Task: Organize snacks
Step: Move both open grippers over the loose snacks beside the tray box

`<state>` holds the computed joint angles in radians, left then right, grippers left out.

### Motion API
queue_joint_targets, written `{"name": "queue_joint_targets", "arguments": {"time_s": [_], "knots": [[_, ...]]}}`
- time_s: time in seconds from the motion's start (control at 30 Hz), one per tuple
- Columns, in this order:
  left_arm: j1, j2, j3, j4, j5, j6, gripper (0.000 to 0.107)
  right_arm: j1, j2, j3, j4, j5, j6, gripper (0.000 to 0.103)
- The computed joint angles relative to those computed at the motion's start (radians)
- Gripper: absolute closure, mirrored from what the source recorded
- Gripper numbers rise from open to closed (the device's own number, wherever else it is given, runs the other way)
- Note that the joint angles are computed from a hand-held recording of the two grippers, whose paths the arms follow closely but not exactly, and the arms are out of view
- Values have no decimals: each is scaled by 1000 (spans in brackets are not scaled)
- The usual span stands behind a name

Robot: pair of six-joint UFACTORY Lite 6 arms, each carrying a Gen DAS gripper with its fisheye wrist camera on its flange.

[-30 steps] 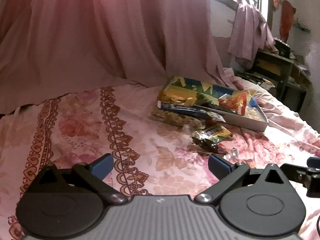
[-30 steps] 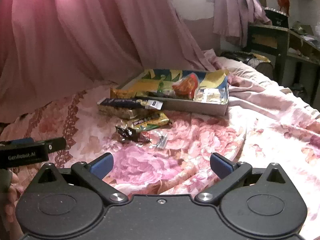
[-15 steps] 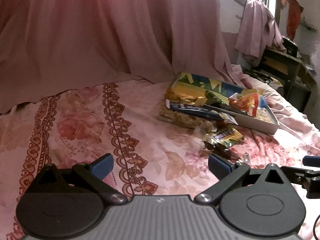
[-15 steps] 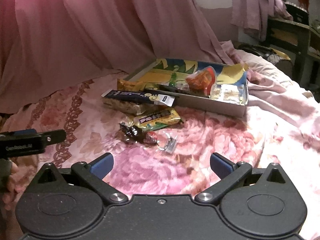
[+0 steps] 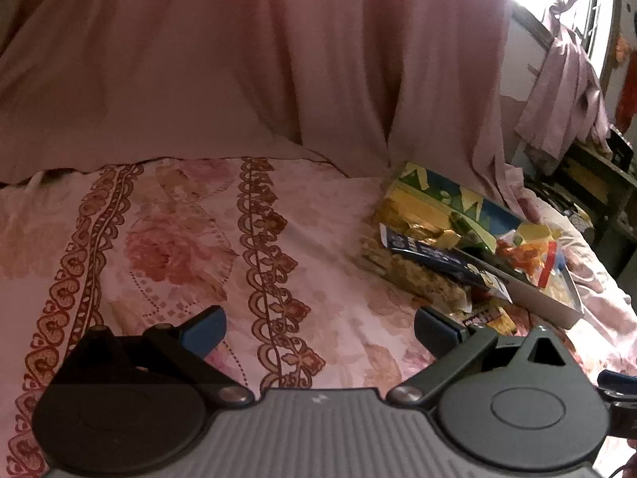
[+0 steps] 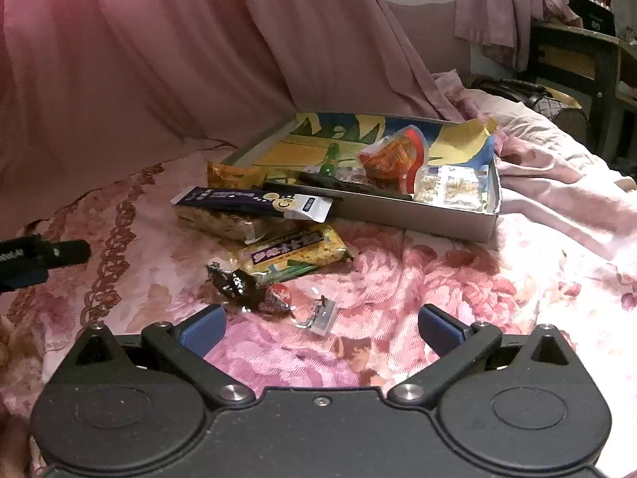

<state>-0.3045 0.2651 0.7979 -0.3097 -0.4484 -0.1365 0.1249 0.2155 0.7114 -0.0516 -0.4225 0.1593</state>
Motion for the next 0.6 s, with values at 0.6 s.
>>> {"name": "queue_joint_targets", "arguments": {"time_s": [0.6], "knots": [[-24, 59, 80, -203, 58, 223, 4, 3, 251, 230, -203, -44, -80, 1]]}}
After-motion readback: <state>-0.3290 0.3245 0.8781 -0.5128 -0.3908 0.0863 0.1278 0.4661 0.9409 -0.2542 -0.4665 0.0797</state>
